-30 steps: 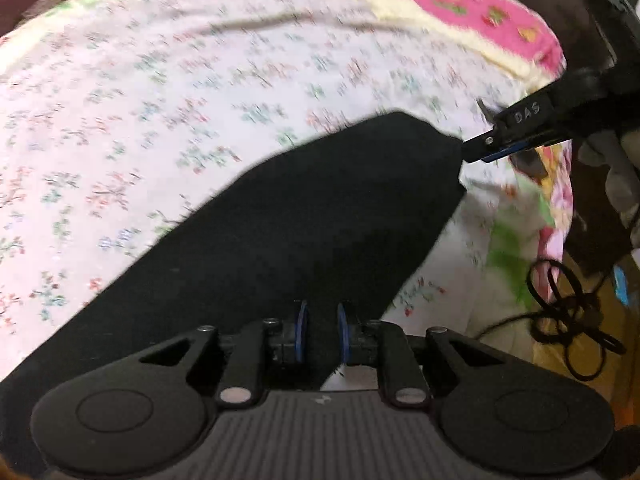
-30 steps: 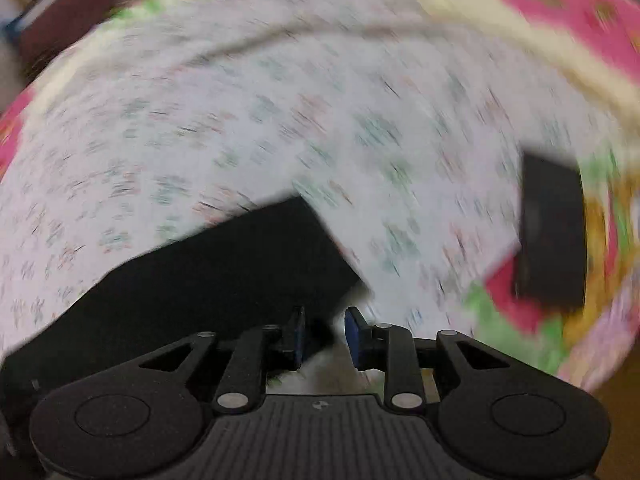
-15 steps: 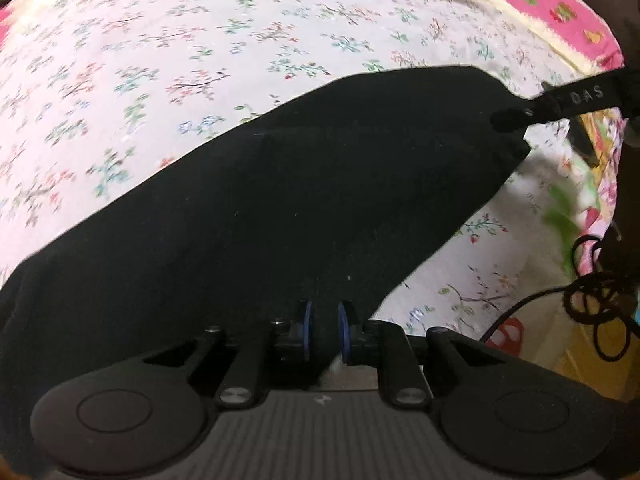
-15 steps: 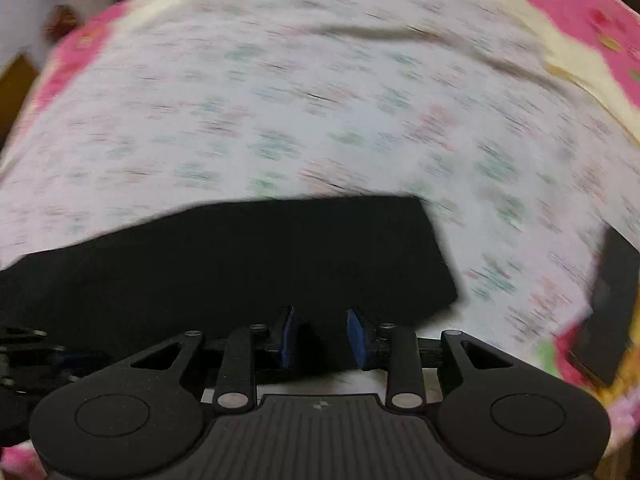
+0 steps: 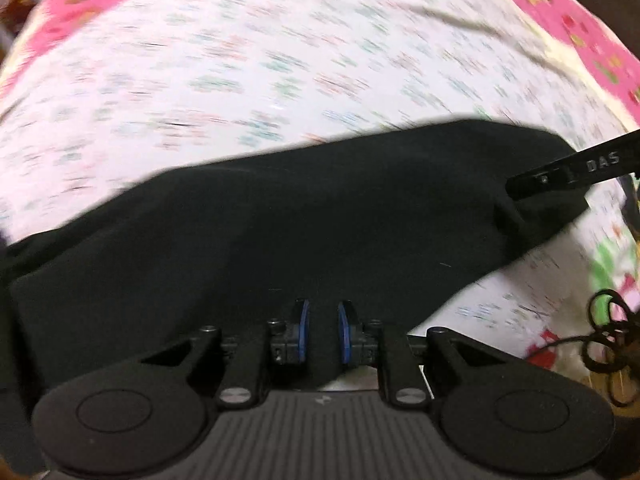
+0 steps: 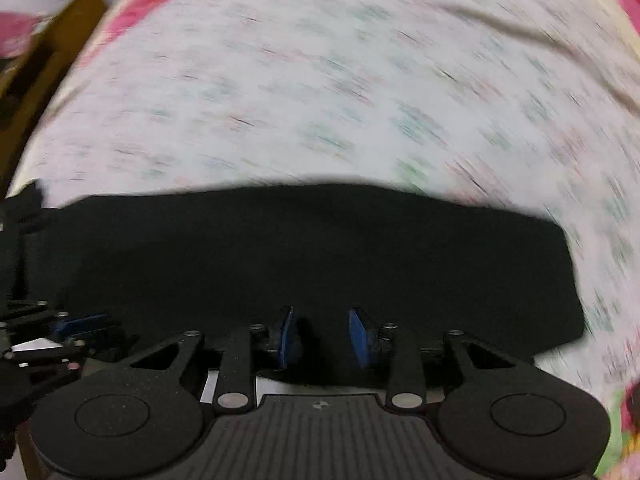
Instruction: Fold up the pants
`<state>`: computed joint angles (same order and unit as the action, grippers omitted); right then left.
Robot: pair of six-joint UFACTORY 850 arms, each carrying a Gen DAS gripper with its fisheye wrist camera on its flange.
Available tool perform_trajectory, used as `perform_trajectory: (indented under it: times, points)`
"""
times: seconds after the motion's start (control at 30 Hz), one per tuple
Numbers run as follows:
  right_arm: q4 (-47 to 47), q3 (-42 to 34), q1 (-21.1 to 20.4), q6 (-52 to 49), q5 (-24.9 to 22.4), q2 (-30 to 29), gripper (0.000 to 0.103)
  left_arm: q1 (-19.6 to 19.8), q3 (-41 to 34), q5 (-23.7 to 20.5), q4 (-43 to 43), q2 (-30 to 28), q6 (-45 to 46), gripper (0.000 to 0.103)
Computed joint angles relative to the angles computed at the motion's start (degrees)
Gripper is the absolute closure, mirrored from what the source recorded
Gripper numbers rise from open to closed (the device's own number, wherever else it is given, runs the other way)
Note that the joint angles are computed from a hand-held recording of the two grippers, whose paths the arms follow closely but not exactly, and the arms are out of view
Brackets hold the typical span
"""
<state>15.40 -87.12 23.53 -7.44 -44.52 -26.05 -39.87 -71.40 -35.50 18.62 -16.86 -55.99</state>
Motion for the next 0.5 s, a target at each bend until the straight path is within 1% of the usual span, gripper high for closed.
perform_trajectory:
  times: [0.1, 0.2, 0.3, 0.33, 0.37, 0.4, 0.43, 0.5]
  points:
    - [6.59, -5.07, 2.95, -6.72, -0.32, -2.61, 0.082, 2.1, 5.54, -1.66, 6.99, 5.6, -6.73, 0.075]
    - [11.59, -11.27, 6.84, -10.87, -1.7, -7.27, 0.082, 4.51, 10.71, -4.98, 12.1, 10.73, -11.44, 0.075]
    - [16.53, -20.37, 10.96, -11.23, -6.41, -13.93, 0.082, 8.16, 16.77, -5.93, 15.45, 17.65, -13.11, 0.071]
    - [18.24, -22.04, 12.42, -11.49, -7.13, -15.08, 0.081, 9.88, 18.87, -6.24, 16.09, 20.23, -12.63, 0.069]
    - [19.79, -25.15, 13.79, -11.86, -8.42, -17.28, 0.08, 11.03, 19.91, -6.39, 16.46, 21.35, -12.2, 0.069]
    - [21.0, -28.65, 15.35, -12.07, -9.97, -19.67, 0.078, 13.2, 21.82, -6.03, 16.34, 23.58, -10.13, 0.069]
    - [21.6, -32.89, 16.78, -11.81, -11.54, -22.62, 0.075, 14.66, 23.19, -5.53, 16.31, 25.03, -8.45, 0.068]
    - [22.27, -41.97, 18.99, -9.93, -15.05, -28.91, 0.075, 19.5, 25.93, -3.07, 15.02, 28.12, -1.74, 0.066]
